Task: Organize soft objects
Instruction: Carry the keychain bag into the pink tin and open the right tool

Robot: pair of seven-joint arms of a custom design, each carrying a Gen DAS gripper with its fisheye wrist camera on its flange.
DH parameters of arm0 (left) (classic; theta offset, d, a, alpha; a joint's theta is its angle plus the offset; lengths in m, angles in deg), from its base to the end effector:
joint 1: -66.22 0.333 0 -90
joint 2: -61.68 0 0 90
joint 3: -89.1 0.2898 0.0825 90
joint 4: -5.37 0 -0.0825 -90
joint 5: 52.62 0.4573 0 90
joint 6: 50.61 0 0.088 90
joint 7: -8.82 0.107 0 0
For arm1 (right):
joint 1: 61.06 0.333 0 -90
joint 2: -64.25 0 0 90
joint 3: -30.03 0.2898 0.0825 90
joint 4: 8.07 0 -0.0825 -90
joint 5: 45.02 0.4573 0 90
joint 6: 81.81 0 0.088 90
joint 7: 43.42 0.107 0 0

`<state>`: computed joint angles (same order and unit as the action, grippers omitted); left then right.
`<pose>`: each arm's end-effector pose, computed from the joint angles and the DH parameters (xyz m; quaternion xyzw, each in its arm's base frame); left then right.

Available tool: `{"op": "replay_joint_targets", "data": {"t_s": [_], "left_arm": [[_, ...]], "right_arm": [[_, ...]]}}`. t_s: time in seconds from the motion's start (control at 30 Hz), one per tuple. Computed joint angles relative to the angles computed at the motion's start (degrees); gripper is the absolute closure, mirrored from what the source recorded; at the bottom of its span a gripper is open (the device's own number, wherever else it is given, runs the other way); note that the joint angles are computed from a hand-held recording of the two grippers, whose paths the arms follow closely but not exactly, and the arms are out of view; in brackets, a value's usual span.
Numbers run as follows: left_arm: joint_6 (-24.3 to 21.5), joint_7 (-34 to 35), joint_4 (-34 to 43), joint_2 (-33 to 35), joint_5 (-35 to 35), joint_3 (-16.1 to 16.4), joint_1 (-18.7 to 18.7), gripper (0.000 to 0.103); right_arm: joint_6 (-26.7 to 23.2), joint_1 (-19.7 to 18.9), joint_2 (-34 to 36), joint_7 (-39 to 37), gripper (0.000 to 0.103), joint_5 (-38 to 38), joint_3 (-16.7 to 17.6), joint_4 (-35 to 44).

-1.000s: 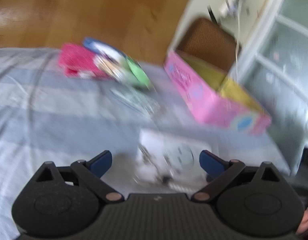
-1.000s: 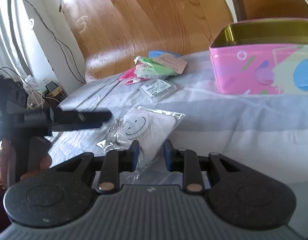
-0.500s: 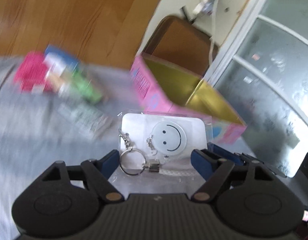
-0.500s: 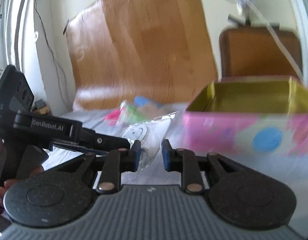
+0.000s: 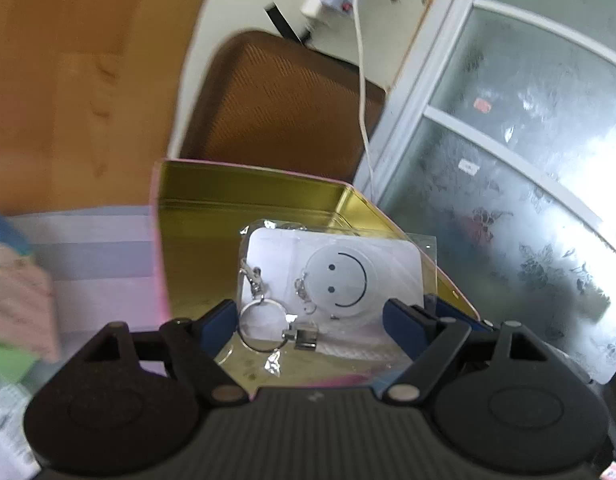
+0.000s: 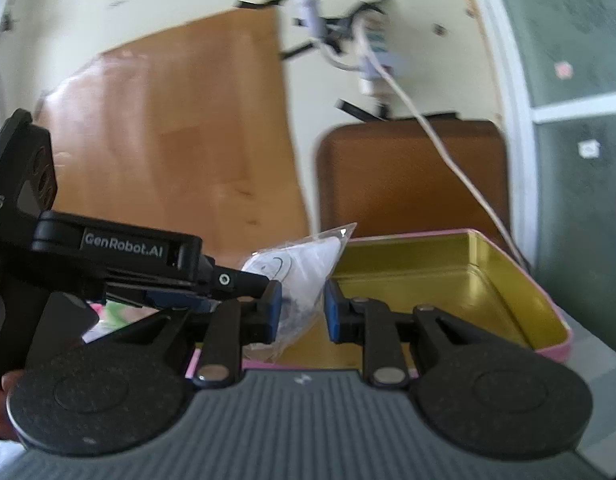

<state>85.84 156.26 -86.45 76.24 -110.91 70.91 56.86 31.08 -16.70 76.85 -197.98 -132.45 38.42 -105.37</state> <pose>0.6651 -0.3329 0.5082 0.2999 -0.8115 0.5006 0.0311 0.4899 0.5265 0.4748 -0.4158 0.6534 -0.4764 0.4162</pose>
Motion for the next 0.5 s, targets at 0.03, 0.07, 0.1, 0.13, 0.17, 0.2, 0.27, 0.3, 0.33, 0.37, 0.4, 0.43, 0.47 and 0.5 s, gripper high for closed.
{"op": "replay_joint_targets", "data": {"t_s": [0.03,0.07,0.1,0.13,0.17,0.2,0.27,0.3,0.33,0.37,0.4,0.43,0.47,0.5], "left_arm": [[0.0,-0.6,1.3,1.2,1.0,-0.1,-0.6,0.021],[0.1,-1.6,2.5,2.6,2.3,-0.2,-1.2,0.02],[0.4,-2.7,3.5,3.6,3.9,-0.3,-1.7,0.019],[1.0,-3.7,4.1,4.4,5.7,-0.4,-2.3,0.018],[2.0,-4.2,4.1,4.8,7.4,-0.5,-2.8,0.015],[3.4,-4.0,3.6,4.7,8.2,-0.8,-3.0,0.01],[5.2,-2.6,2.1,3.9,7.6,-1.5,-2.6,0.009],[4.3,-2.2,1.8,3.5,6.5,-1.8,-1.8,0.009],[3.8,-1.9,1.5,3.2,5.6,-1.9,-1.3,0.009],[4.0,-0.9,0.4,2.2,4.1,-2.0,-0.6,0.009],[4.3,1.0,-0.9,0.9,2.0,-2.0,0.2,0.009],[4.5,2.9,-2.1,-0.3,-0.1,-2.0,0.8,0.009],[4.4,5.6,-3.8,-1.9,-3.0,-1.8,1.6,0.009],[4.4,8.0,-5.5,-3.6,-5.7,-1.3,2.3,0.009]], "right_arm": [[-0.4,-0.2,-0.4,0.3,0.077,1.0,0.0,-0.4],[-0.7,-0.5,-0.7,0.3,0.077,2.1,-0.1,-0.9],[-1.1,-0.8,-0.6,-0.2,0.073,3.3,-0.1,-0.9],[-2.3,-1.0,-0.1,-1.1,0.073,4.7,0.0,-0.2],[-4.4,-0.8,0.7,-1.6,0.067,5.9,0.0,0.7],[-6.2,-0.5,1.3,-1.9,0.054,7.3,0.1,1.4],[-8.7,0.3,2.1,-0.3,0.045,7.7,-0.1,2.0],[-9.8,0.8,2.5,0.4,0.044,7.4,-0.3,2.4],[-10.9,1.3,2.9,0.9,0.044,7.0,-0.4,2.9],[-11.8,1.9,3.4,1.1,0.044,6.5,-0.4,3.5],[-12.7,2.6,4.1,1.4,0.044,5.8,-0.5,4.3],[-13.3,3.3,4.6,1.7,0.044,5.0,-0.7,5.0],[-13.9,4.1,5.3,1.7,0.044,3.8,-0.9,5.8],[-14.1,4.7,6.0,1.4,0.044,2.8,-1.2,6.6]]}}
